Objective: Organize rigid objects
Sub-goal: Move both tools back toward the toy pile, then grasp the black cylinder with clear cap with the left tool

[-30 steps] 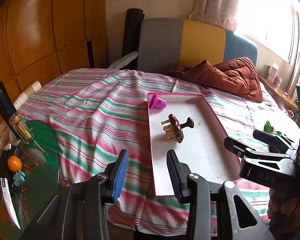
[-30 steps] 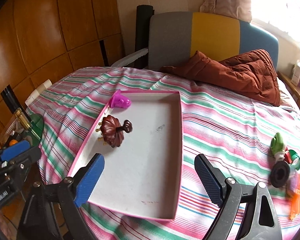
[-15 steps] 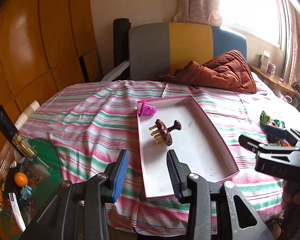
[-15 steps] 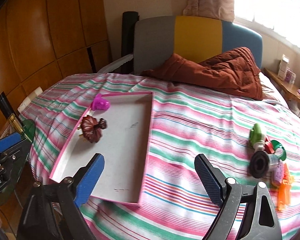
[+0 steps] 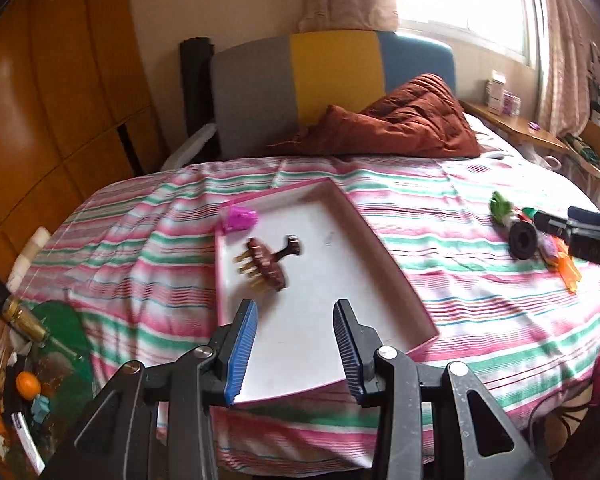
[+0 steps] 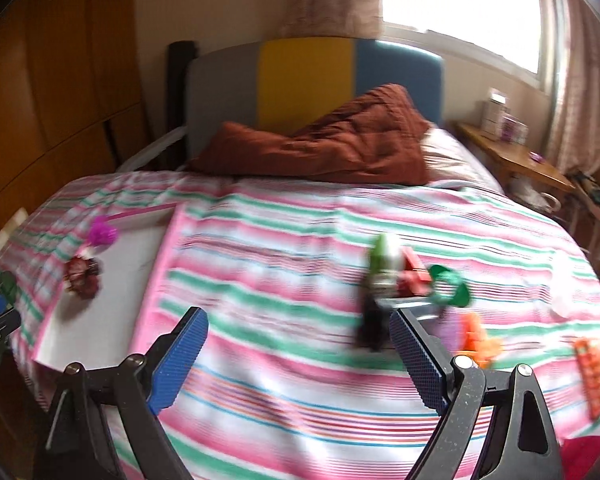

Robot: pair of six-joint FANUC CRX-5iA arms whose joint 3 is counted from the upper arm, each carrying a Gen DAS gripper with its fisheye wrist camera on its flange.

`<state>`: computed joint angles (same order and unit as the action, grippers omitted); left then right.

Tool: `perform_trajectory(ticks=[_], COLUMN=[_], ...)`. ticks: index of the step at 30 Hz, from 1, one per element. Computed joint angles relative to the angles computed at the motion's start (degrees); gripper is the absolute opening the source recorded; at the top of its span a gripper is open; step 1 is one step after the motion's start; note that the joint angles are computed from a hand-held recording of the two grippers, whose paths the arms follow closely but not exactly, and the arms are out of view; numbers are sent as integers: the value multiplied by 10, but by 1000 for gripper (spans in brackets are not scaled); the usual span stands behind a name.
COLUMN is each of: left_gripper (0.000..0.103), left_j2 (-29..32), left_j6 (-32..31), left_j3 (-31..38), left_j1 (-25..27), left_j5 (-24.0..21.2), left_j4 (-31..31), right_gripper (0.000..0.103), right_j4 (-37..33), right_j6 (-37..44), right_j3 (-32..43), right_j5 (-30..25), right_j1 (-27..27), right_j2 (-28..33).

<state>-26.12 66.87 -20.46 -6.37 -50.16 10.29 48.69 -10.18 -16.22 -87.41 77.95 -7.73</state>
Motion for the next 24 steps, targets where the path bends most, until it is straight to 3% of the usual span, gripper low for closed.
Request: perform_trajectory(ticks=[7, 14, 18, 21, 24], left_gripper=[39, 39, 39, 40, 57], left_j2=[41, 92, 137, 179, 228], left_j6=[0, -9, -14, -34, -70], left_j3=[25, 57, 83, 106, 140], left_j1=[-59, -129, -164, -194, -223], left_j5=[-9, -19, -28, -33, -42], left_j4=[7, 22, 48, 72, 91], right_gripper=[94, 94, 94, 94, 94], right_j4=[-27, -69, -80, -76, -73], right_j6=[-66, -211, -279, -286, -295], right_j3=[-64, -134, -152, -155, -159], right_j5=[-105, -186, -194, -186, -174], right_j1=[19, 53, 67, 65, 66], right_j2=[-85, -171, -203, -211, -220])
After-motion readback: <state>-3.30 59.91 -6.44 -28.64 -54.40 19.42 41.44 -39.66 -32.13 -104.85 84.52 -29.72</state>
